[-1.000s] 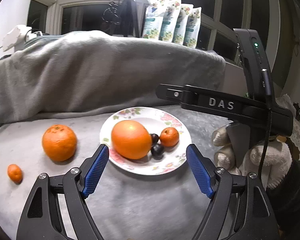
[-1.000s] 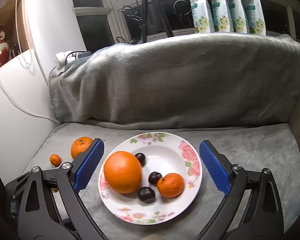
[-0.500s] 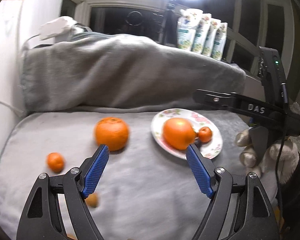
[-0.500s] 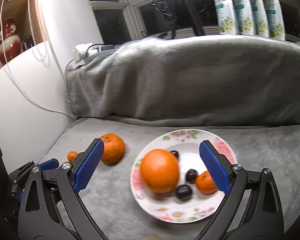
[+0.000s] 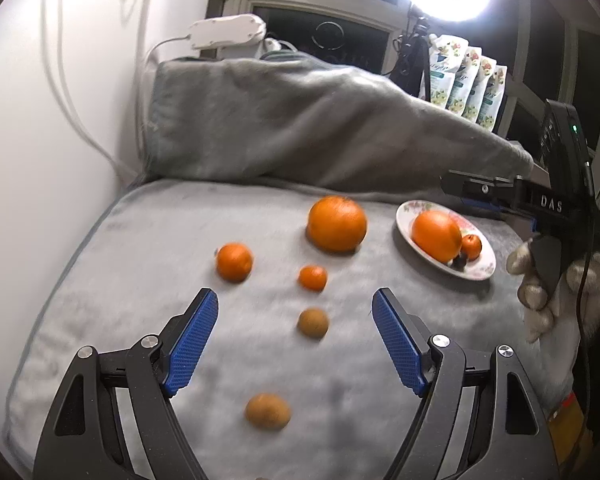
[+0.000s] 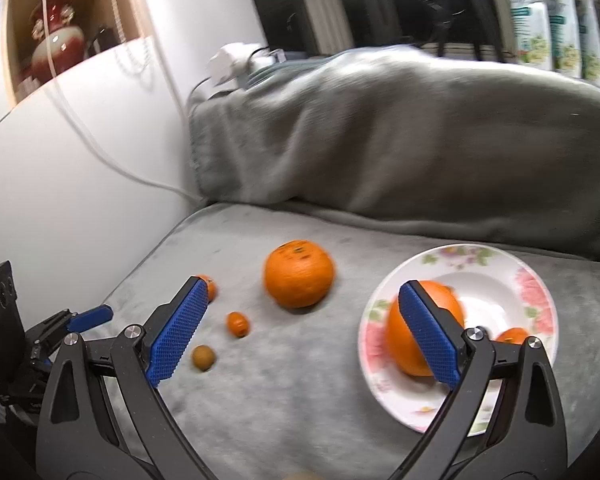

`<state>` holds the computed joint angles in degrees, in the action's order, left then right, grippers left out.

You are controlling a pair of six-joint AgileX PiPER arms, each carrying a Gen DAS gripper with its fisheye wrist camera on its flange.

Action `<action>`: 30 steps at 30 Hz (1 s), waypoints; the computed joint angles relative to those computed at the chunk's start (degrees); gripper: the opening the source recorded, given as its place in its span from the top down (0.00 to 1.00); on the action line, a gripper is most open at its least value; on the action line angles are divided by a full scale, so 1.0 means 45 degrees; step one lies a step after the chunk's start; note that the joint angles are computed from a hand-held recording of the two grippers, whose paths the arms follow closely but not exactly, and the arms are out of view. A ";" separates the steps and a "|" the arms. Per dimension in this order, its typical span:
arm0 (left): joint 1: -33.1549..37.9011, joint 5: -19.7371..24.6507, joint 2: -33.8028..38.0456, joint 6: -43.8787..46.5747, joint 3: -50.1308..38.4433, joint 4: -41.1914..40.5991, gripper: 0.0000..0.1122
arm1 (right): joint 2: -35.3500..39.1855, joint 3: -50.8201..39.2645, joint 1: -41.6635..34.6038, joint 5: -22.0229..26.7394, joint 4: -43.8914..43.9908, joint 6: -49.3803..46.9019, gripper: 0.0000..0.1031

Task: Organize fruits
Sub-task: 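Move both tools back toward the kiwis and kumquats on the blanket, then close the left tool on a brown kiwi while the right tool grasps a kumquat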

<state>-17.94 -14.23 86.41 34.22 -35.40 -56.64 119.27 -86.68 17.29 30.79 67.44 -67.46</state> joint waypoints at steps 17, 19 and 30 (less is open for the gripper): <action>0.0220 -0.0326 0.0685 -0.5658 0.1629 0.5198 0.36 | 0.2710 -0.3199 0.1987 0.1249 -0.3718 0.4179 0.27; 0.0275 -0.0359 0.0887 -0.5874 0.1615 0.5462 0.39 | 0.3210 -0.3870 0.2115 0.1454 -0.4357 0.4902 0.31; 0.0577 -0.0403 0.1380 -0.7441 0.1704 0.7108 0.51 | 0.4424 -0.5454 0.2585 0.1941 -0.6223 0.6552 0.47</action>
